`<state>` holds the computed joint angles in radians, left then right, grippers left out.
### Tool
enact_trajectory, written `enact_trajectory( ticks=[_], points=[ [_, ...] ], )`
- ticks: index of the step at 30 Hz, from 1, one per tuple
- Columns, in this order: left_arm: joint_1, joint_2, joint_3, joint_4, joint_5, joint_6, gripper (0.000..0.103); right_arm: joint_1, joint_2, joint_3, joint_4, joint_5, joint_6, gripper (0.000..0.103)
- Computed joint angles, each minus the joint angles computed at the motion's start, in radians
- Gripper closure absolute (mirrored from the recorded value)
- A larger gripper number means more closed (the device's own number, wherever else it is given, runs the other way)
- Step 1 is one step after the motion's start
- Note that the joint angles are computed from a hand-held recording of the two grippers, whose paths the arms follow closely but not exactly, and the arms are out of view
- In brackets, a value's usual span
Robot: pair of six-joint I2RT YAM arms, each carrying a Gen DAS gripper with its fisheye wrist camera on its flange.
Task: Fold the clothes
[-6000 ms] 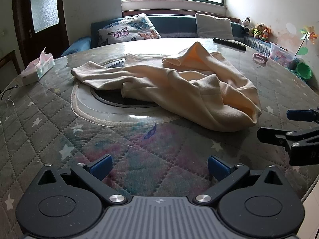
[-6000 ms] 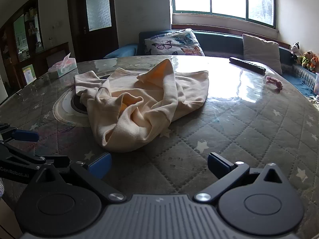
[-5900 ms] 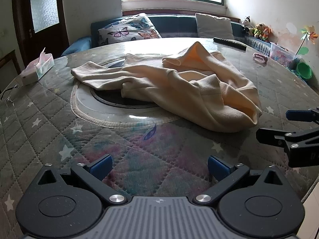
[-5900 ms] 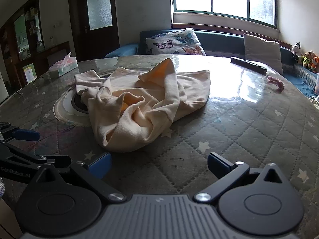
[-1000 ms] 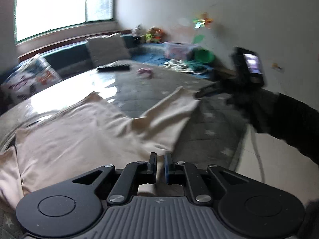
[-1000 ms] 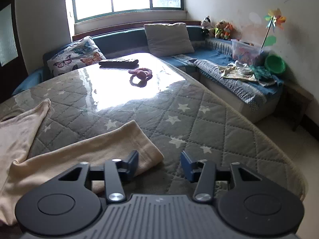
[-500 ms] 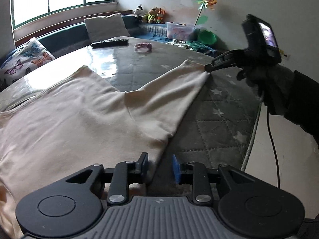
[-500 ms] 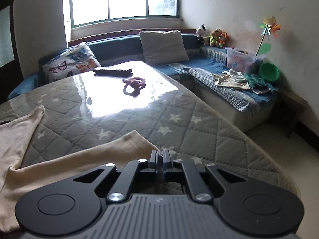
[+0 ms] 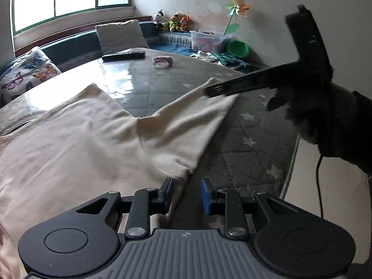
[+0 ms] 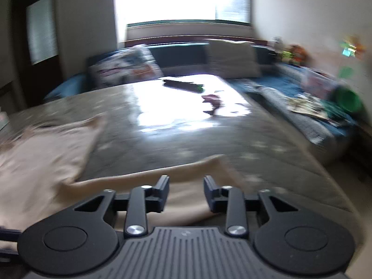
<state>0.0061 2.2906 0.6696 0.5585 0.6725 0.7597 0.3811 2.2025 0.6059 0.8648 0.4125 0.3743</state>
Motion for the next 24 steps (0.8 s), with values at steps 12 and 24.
enact_trajectory(
  ticks=[12,24],
  points=[
    [0.04,-0.011,-0.007,0.0,0.021,0.0,0.071,0.127,0.09,0.153,-0.145,0.008,-0.045,0.064],
    [0.175,-0.058,0.001,0.057,0.033,-0.079,0.057,0.15,0.075,0.168,-0.166,-0.013,-0.048,0.055]
  ],
)
